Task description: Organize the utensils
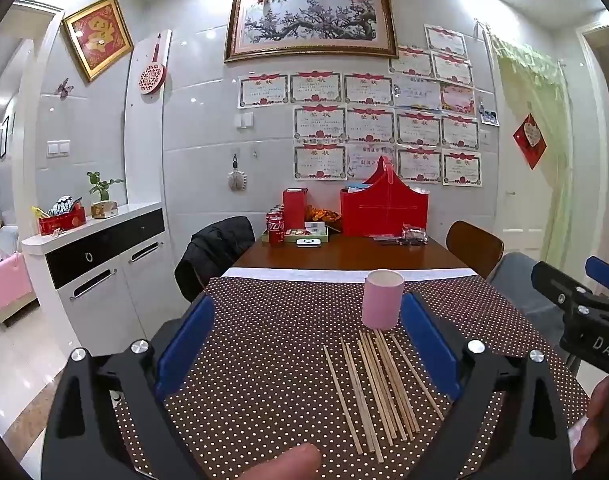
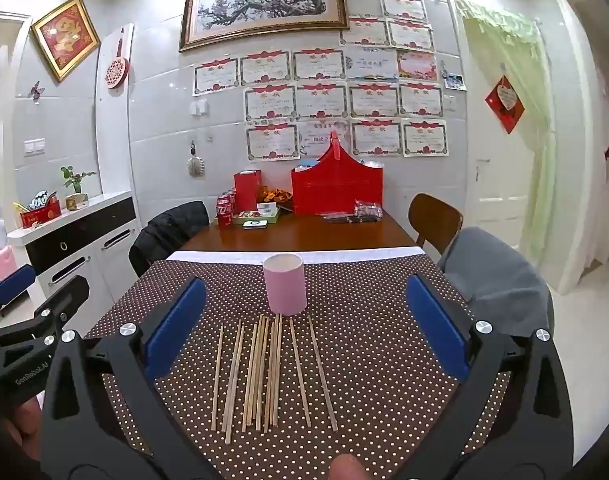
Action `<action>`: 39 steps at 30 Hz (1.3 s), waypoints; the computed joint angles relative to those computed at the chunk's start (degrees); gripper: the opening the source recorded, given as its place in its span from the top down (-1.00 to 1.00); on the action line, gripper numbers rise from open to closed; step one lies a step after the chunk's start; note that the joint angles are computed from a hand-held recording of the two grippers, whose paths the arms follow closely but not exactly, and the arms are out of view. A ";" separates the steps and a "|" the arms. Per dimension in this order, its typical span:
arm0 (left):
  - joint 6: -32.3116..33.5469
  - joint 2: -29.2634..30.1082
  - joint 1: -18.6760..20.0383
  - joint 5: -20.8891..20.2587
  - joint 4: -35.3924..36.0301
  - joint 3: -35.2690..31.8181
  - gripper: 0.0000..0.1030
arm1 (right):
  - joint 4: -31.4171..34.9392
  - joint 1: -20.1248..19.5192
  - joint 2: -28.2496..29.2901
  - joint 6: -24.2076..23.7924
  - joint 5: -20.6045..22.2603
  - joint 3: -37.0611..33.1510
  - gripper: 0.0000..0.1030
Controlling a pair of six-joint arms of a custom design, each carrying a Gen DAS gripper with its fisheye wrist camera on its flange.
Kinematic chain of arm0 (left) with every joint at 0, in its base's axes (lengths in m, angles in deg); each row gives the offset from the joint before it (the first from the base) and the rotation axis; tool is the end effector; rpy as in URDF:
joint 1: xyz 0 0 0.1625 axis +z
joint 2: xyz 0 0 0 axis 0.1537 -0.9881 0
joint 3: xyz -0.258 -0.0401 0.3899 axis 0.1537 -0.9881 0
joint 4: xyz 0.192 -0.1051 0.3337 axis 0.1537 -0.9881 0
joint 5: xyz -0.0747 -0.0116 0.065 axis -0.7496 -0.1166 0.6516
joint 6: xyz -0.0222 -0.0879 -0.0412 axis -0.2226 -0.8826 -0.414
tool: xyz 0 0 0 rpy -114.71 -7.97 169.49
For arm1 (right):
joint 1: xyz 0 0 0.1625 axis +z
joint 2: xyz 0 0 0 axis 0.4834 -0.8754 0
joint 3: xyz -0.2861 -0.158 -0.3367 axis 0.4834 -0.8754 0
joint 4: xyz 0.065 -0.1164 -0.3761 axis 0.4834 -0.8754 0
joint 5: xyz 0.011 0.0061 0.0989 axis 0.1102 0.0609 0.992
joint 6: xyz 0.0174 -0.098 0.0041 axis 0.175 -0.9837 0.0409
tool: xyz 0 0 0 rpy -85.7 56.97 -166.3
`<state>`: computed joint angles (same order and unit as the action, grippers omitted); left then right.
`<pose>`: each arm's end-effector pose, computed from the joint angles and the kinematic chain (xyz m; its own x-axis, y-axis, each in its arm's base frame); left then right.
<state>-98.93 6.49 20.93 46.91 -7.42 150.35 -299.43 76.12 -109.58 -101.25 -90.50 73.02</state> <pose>-0.3934 -0.4900 0.1797 -0.6782 -0.1447 -0.7205 0.6771 0.2579 -0.6892 0.2392 -0.5051 0.3492 -0.7441 -0.1187 0.6574 -0.6622 0.2603 -0.7026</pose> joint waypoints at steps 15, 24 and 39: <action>1.44 0.18 0.24 -0.64 -0.86 -0.81 -0.80 | 1.43 -0.18 0.09 0.41 0.26 -0.74 -0.90; 2.90 -0.83 0.45 -0.33 -3.19 0.78 -0.80 | 0.96 -0.75 0.57 0.11 1.18 -0.67 -0.90; 5.06 -0.81 0.23 -0.35 -4.62 0.43 -0.80 | 0.66 -0.76 0.66 0.16 1.45 -0.56 -0.90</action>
